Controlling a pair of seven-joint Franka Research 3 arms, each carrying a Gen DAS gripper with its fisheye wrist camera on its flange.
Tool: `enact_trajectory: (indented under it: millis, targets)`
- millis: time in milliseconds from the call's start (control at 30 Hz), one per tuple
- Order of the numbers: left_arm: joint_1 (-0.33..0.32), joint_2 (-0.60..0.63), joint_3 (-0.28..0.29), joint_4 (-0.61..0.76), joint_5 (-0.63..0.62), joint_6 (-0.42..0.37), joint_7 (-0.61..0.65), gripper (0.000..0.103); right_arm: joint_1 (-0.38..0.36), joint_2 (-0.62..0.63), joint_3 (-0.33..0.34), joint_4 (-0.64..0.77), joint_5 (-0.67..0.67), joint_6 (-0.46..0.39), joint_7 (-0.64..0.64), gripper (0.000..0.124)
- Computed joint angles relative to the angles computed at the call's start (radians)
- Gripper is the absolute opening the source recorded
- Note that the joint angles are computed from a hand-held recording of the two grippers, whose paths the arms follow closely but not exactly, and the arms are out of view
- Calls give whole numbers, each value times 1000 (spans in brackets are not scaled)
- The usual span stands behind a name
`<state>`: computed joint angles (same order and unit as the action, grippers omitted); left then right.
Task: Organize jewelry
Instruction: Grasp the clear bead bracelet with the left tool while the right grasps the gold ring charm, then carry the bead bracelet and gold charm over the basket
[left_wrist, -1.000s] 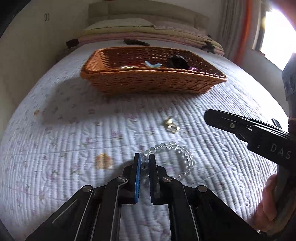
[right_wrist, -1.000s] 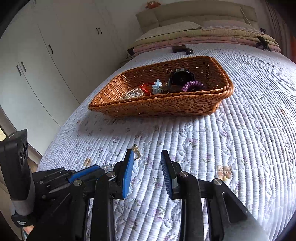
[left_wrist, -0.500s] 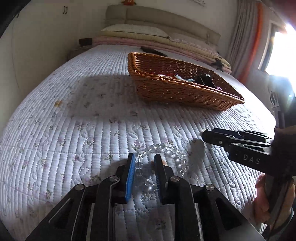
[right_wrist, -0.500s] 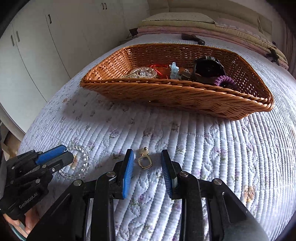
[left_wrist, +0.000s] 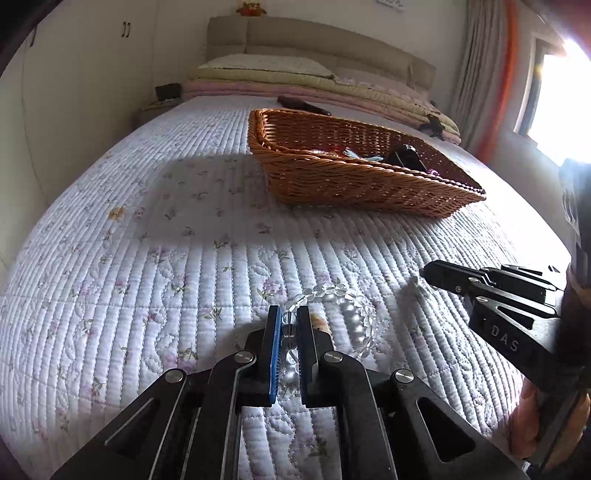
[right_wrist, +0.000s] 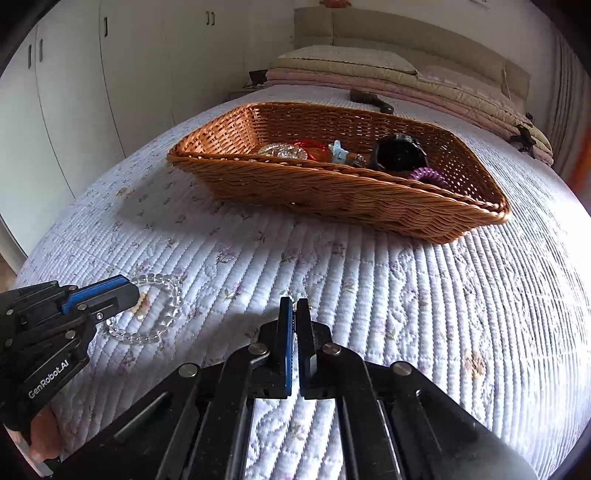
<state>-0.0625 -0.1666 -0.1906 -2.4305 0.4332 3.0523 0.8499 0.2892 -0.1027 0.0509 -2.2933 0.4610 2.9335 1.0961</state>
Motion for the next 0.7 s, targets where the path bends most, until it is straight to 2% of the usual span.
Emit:
enact_trajectory:
  millis: [33,133,400,633,700]
  targets:
    - [-13,-5,11,-7,-15,13,19,8,9,-16,-11,-12,48,3,-30,2]
    - [63,-32,-56,-20,88,54,-59,8,66,-55,-72,-26,278,-25,-223,2]
    - [16,-15,-15,-17,51,51,-20,8,55,-82,-101,-13,539,-105,-412,3]
    - [13,-24,-13,-36,38,92,5,8,14,-99,-120,7,801,-238,-619,3]
    - [69,-38,-62,-46,77,114,-30,8,-1,-106,-114,3,845,-254,-658,3]
